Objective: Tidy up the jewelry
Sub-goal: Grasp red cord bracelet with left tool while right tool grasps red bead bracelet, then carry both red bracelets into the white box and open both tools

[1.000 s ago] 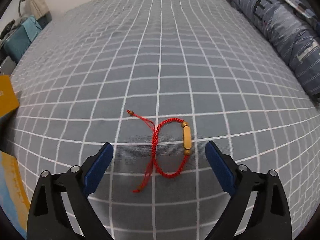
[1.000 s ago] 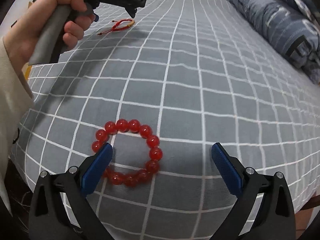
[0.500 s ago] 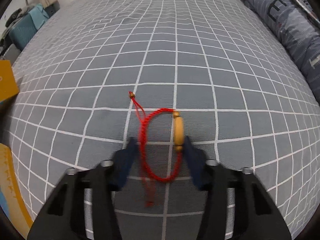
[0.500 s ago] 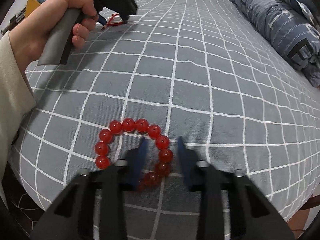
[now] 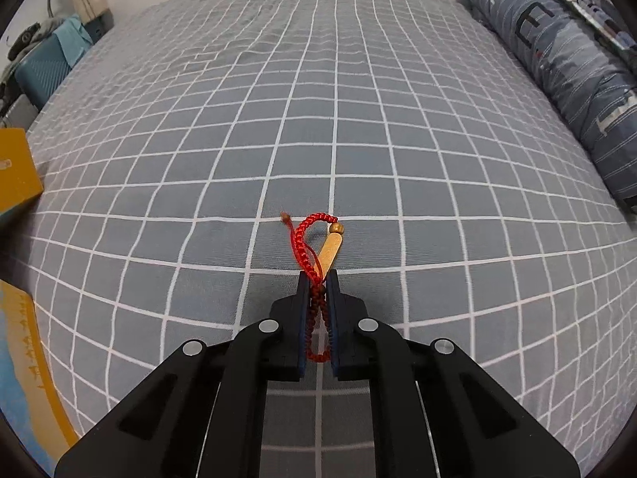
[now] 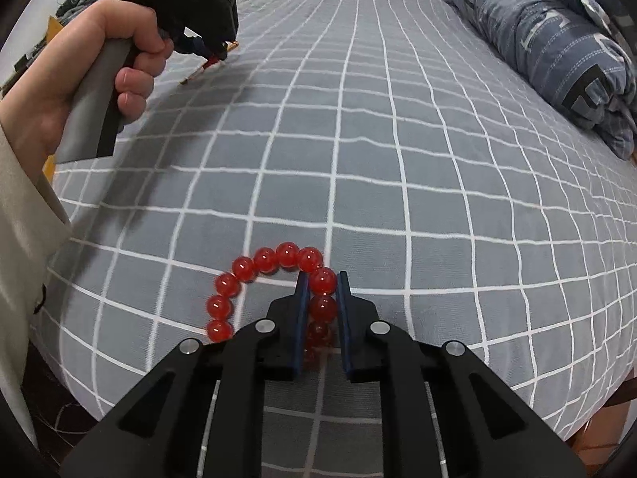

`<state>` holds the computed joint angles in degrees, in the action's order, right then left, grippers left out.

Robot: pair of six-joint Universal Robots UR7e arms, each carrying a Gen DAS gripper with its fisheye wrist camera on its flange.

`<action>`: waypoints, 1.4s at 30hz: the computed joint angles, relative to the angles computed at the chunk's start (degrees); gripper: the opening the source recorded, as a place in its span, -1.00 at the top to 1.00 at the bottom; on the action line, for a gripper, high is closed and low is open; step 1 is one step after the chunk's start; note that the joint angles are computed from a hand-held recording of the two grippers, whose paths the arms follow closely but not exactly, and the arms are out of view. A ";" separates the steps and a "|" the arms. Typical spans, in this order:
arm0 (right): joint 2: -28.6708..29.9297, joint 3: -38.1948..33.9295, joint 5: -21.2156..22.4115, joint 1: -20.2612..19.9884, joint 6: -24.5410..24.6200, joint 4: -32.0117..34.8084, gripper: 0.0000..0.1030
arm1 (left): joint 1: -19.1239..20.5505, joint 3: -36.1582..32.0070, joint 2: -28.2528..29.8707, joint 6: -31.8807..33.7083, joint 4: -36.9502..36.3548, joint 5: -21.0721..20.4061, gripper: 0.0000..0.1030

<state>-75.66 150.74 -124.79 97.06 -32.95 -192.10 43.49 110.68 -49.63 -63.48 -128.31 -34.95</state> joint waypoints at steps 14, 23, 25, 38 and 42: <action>-5.08 0.80 4.96 2.85 2.64 3.98 0.75 | -3.10 4.57 -6.06 -2.05 0.53 -3.12 0.86; -6.59 0.70 5.62 5.35 4.45 5.81 0.75 | -6.01 8.15 -10.43 -6.32 3.35 -3.12 0.86; -7.06 0.44 5.97 5.55 5.14 6.96 0.75 | -6.57 8.83 -11.29 -7.20 4.02 -3.20 0.86; -8.74 -0.07 6.24 9.65 7.37 8.18 0.75 | -13.91 13.31 -18.52 -14.11 12.96 -4.28 0.85; -8.38 -0.92 5.90 10.89 8.64 8.28 0.75 | -16.40 15.09 -21.01 -16.89 15.81 -5.11 0.85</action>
<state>-84.04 149.82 -118.89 107.95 -24.32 -183.82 27.09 125.77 -70.64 -80.36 -112.49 -40.06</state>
